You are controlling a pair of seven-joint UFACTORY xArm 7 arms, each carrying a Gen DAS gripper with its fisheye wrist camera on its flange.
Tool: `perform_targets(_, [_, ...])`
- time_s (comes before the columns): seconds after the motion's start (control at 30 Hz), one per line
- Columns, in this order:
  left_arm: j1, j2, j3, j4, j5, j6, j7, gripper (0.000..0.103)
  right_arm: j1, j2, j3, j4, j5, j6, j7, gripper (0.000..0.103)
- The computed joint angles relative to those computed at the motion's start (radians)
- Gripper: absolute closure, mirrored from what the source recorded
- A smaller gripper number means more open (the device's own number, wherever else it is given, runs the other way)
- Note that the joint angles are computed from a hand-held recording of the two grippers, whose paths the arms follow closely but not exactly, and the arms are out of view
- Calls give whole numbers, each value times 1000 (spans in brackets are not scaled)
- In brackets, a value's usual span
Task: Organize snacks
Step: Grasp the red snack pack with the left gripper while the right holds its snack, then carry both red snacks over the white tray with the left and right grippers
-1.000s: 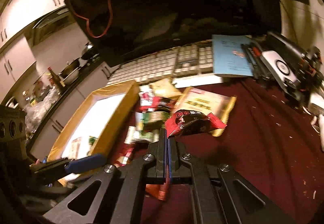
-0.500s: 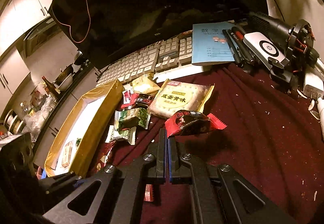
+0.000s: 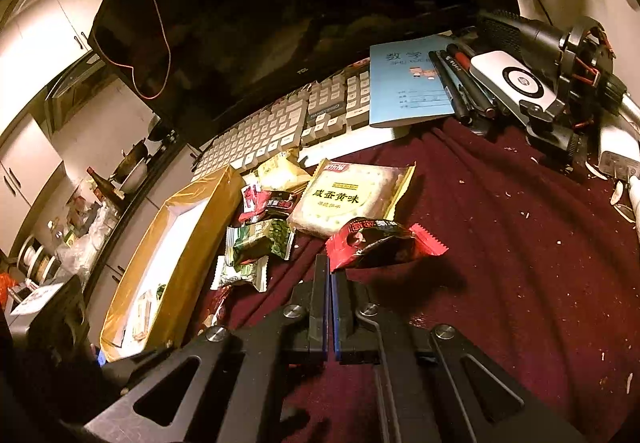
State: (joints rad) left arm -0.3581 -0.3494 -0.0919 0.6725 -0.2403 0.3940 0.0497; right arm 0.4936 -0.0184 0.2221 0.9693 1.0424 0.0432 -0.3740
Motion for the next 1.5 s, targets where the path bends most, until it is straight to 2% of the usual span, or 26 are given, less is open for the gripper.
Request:
perform_targets(0.03, [33, -3, -32, -5, 49, -8, -45, 65, -1, 1, 1, -2, -24, -1, 20, 102])
perform_targets(0.1, [59, -3, -55, -12, 99, -27, -96, 71, 0, -3, 2, -9, -37, -7, 28, 102])
perform_targets(0.23, [53, 9, -46, -6, 115, -40, -123, 70, 3, -3, -1, -12, -56, -7, 46, 102])
perform_targets(0.27, [60, 16, -52, -3, 129, -47, -140, 68, 2, -3, -1, -13, -67, -8, 56, 102])
perform_targets(0.3, [63, 20, -55, 0, 142, -49, -147, 62, 1, -2, -1, -14, -87, -8, 72, 102])
perform_targets(0.33, [66, 26, -58, 5, 156, -50, -153, 51, 0, -2, -1, -14, -101, -7, 84, 102])
perform_targets(0.37, [65, 31, -58, 6, 165, -56, -153, 47, -1, -1, -1, -17, -126, -9, 105, 102])
perform_targets(0.47, [95, 36, -90, -4, 232, -92, -206, 46, -2, 1, -1, -18, -158, -9, 129, 102])
perform_targets(0.5, [97, 35, -92, -6, 245, -95, -218, 47, -2, 3, -1, -16, -166, -9, 136, 102])
perform_targets(0.6, [139, 24, -126, -21, 328, -115, -288, 72, -3, 3, 0, -16, -167, -9, 135, 102])
perform_targets(0.7, [114, 16, -95, -35, 312, -133, -284, 74, -4, 4, 0, -16, -178, -10, 144, 102])
perform_targets(0.8, [119, 5, -100, -41, 328, -125, -303, 75, -5, 4, 2, -18, -195, -12, 154, 102])
perform_targets(1.0, [92, 1, -71, -48, 294, -130, -287, 75, -8, 6, 1, -21, -235, -14, 184, 102])
perform_targets(1.13, [107, -20, -80, -68, 294, -151, -314, 76, -6, 4, 2, -23, -237, -16, 185, 102])
perform_targets(1.17, [101, -32, -72, -76, 284, -158, -314, 76, -5, 4, 2, -22, -225, -19, 173, 102])
perform_targets(1.27, [26, -96, 12, -111, 186, -182, -260, 76, 6, -4, 1, -22, -146, -33, 103, 102])
perform_targets(1.33, [11, -140, 39, -128, 144, -186, -244, 76, 12, -11, -3, -23, -144, -31, 96, 102])
perform_targets(1.43, [19, -227, 67, -155, 96, -173, -245, 76, 12, -26, 7, -31, -285, -45, 197, 102])
perform_targets(1.5, [60, -291, 61, -173, 91, -166, -266, 76, 40, -31, 1, -11, -285, -38, 172, 102])
